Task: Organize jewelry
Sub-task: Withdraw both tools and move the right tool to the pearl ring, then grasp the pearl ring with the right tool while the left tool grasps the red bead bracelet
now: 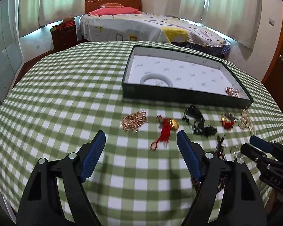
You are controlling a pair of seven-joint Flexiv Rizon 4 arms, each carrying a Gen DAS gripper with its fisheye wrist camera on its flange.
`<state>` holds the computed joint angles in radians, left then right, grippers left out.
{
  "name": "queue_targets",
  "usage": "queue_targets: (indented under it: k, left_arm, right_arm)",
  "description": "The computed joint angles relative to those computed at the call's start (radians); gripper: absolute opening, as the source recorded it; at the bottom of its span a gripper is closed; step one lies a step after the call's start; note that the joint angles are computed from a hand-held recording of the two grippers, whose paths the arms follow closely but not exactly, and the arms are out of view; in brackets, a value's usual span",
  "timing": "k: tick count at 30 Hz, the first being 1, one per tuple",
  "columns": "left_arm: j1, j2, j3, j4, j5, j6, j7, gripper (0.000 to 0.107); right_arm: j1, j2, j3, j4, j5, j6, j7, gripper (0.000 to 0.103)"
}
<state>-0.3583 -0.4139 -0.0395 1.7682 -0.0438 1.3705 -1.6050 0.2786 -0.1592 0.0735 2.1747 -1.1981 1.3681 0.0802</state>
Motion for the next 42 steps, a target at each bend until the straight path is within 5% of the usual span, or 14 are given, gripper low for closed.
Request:
queue_targets:
  k: [8, 16, 42]
  left_arm:
    - [0.009, 0.025, -0.010, 0.042, -0.007, 0.008, -0.004, 0.076]
    - [0.006, 0.025, -0.025, 0.050, -0.015, -0.005, 0.020, 0.076]
    - [-0.045, 0.012, -0.077, 0.054, -0.062, -0.019, 0.093, 0.076]
  right_arm:
    - [0.034, -0.026, 0.005, -0.014, 0.044, -0.020, -0.064, 0.041]
    - [0.043, -0.013, 0.012, -0.005, 0.065, -0.051, -0.103, 0.023]
    - [-0.054, 0.133, 0.053, 0.121, 0.010, -0.108, 0.024, 0.021]
